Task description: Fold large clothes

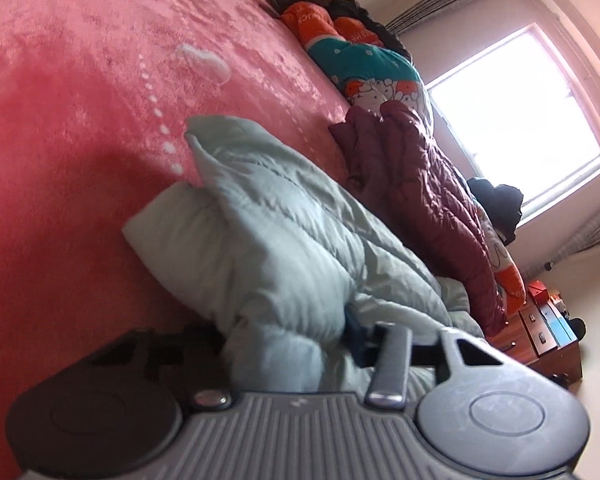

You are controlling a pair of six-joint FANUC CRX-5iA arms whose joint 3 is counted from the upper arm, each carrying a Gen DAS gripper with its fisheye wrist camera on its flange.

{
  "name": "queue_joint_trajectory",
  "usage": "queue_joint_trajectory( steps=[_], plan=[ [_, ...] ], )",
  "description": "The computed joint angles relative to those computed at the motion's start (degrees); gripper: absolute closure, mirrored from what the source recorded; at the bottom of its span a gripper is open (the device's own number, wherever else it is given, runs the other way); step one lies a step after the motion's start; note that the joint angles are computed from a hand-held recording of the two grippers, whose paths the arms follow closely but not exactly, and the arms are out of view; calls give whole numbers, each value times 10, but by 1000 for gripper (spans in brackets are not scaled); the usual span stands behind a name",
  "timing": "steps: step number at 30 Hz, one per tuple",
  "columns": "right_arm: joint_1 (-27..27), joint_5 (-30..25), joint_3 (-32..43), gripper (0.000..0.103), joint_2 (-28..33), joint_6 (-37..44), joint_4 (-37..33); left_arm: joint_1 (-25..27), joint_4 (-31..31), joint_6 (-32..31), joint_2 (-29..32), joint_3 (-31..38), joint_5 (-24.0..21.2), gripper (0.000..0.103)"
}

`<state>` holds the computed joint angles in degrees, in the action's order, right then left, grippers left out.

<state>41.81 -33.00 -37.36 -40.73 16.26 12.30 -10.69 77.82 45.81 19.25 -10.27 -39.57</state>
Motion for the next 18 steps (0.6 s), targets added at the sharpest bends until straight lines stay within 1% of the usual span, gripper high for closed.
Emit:
queue_joint_trajectory(
  steps=[1,2,3,5,7,12,13,16,18],
  plan=[
    [24,-18,-6,56,0,-43,56,-3,4,-4,-5,-4,5,66],
    [42,-36,-6,58,5,-70,98,-5,8,-7,-8,-8,11,69],
    [64,-61,-7,60,7,-101,142,-8,13,-10,-13,-13,17,71],
    [99,-107,-4,65,13,-138,200,-15,27,-18,-23,-25,30,75],
    [145,-171,6,67,22,-159,256,-21,35,-23,-35,-37,40,78],
    [258,-309,13,74,29,-216,350,-29,38,-13,-69,-69,52,80],
    [271,-324,22,74,44,-224,361,-29,31,-7,-77,-75,53,80],
    [334,-397,20,75,38,-256,385,-27,-2,19,-102,-92,48,81],
    [378,-448,24,75,45,-273,399,-26,-28,33,-123,-105,43,81]
  ],
)
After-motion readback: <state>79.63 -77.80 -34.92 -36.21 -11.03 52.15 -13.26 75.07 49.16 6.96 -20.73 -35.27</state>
